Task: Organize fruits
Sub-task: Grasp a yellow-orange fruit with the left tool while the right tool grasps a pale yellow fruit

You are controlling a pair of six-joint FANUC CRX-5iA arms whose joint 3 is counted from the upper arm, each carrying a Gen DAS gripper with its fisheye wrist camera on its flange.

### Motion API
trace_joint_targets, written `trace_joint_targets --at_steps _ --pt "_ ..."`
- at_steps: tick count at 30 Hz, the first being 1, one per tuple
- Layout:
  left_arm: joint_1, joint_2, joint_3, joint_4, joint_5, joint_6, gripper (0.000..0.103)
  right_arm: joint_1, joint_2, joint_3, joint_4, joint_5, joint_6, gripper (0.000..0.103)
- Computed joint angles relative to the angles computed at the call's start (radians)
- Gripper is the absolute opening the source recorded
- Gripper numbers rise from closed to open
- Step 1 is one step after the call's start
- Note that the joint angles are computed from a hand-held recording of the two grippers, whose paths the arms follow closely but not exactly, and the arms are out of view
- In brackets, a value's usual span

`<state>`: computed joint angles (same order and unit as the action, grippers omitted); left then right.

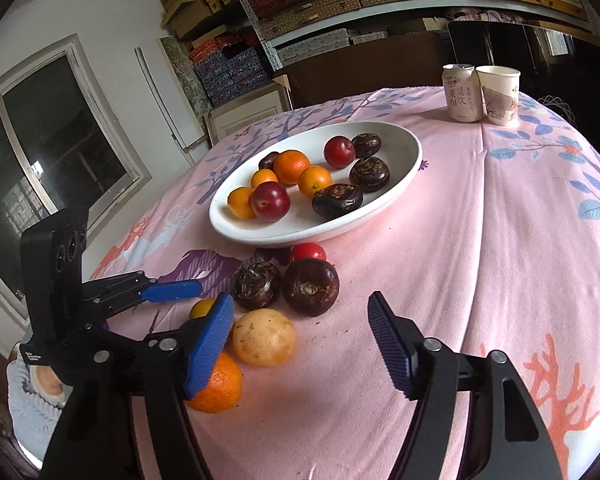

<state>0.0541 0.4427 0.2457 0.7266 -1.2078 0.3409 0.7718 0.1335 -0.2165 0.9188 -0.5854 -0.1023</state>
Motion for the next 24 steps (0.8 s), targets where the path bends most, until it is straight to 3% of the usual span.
trace_joint_targets --at_steps 2,5,7,12,15,20,24 --pt "0.002 0.031 0.036 0.010 -0.065 0.012 0.054 -0.002 -0.003 0.000 -0.040 0.026 0.017 0.061" --pt "0.001 0.062 0.072 0.015 -0.116 0.042 0.052 -0.002 0.006 0.026 -0.146 0.055 0.086 0.057" --pt "0.000 0.060 0.068 0.019 -0.116 0.038 0.039 0.001 0.011 0.039 -0.203 0.067 0.121 0.050" --pt "-0.008 0.007 0.000 0.016 -0.035 -0.006 0.037 0.009 0.055 0.127 -0.382 0.033 0.267 0.044" --pt "-0.011 -0.015 -0.024 0.007 0.011 -0.009 0.037 -0.001 0.062 0.130 -0.416 0.066 0.265 0.041" --pt "-0.007 -0.041 -0.061 0.031 0.060 -0.024 0.037 -0.008 0.055 0.113 -0.408 0.104 0.246 0.039" --pt "0.012 -0.056 -0.085 0.082 0.114 -0.013 0.037 -0.017 0.012 0.005 -0.154 0.165 0.017 0.039"
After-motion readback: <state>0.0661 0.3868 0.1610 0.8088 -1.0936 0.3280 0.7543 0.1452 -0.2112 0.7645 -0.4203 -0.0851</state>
